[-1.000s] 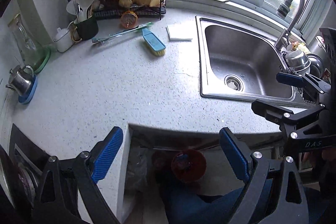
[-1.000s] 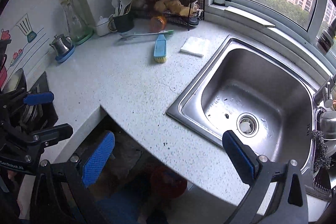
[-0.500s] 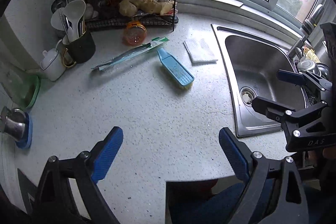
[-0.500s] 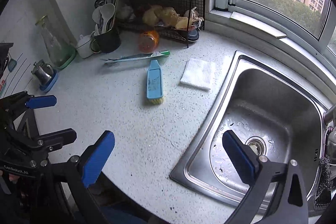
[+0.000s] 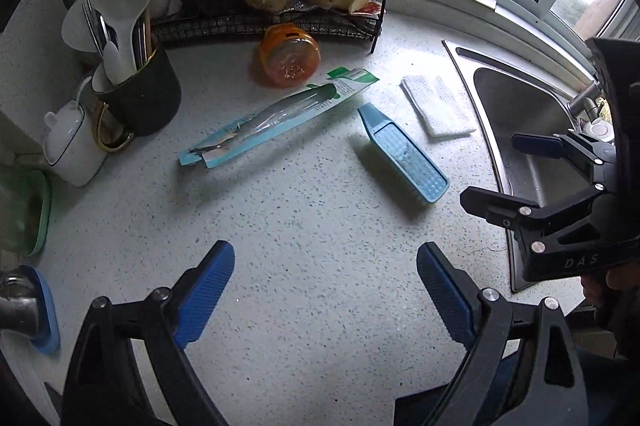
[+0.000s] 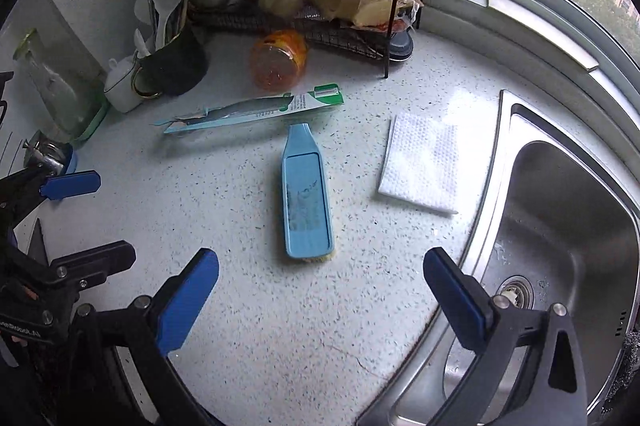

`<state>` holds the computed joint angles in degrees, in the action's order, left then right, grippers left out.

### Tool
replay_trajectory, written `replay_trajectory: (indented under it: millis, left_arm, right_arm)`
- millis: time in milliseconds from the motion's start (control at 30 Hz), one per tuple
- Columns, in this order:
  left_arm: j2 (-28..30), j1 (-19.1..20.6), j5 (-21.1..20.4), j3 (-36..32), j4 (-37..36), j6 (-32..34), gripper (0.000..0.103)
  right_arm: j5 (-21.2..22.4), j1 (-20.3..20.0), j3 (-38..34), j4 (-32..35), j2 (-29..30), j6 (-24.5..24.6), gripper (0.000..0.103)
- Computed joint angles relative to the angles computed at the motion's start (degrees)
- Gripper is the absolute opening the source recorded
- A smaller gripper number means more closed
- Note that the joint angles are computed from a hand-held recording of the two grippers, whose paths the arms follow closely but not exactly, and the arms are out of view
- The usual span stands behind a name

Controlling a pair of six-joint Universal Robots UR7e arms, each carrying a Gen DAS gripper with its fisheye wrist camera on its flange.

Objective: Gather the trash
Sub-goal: 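Grasp the blue scrub brush handle with the right tool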

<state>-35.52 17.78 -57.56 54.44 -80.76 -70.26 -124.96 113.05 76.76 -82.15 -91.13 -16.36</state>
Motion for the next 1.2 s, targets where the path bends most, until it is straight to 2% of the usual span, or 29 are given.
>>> replay_trajectory:
  millis: [133,200,333,633,733,800,933,1133,1200]
  left_arm:
    - [-1.7,1.5,-0.9,3.6,-3.5,1.9,0.091]
    - [-2.3,2.1,-1.4,5.0,-5.1,2.7,0.091]
    - [-3.2,2.9,-2.1,7.1,-7.3,3.4,0.091]
    - [-5.2,3.3,-3.1,10.7,-11.8,4.7,0.091]
    - [-5.3,3.3,-3.0,10.4,-11.2,5.4,0.091]
    - [-5.1,3.3,-2.7,9.5,-10.0,5.9,0.091]
    - [-4.9,3.6,-1.9,8.5,-9.5,8.0,0.091]
    - [-3.3,4.9,-1.6,5.7,-9.8,15.5,0.091]
    - [-2.4,5.7,-1.8,4.6,-10.3,18.7,0.085]
  right_arm:
    - [-1.4,-0.3,0.7,0.1,1.8,0.4,0.1]
    - [-2.4,-0.3,1.2,0.2,2.4,0.3,0.091]
    - [-2.8,-0.9,1.6,1.4,3.4,1.6,0.088]
    - [-6.0,-1.1,3.8,1.7,3.5,2.8,0.066]
    - [-6.1,-1.0,3.9,2.0,3.5,3.2,0.054]
    - [-6.6,-0.4,4.3,1.7,3.4,2.7,0.038]
    - [-6.2,0.8,4.6,2.1,2.9,2.4,0.037]
    - [-5.7,2.2,2.6,4.5,2.1,4.6,0.036]
    - [-5.6,2.2,1.2,5.1,2.3,5.2,0.036]
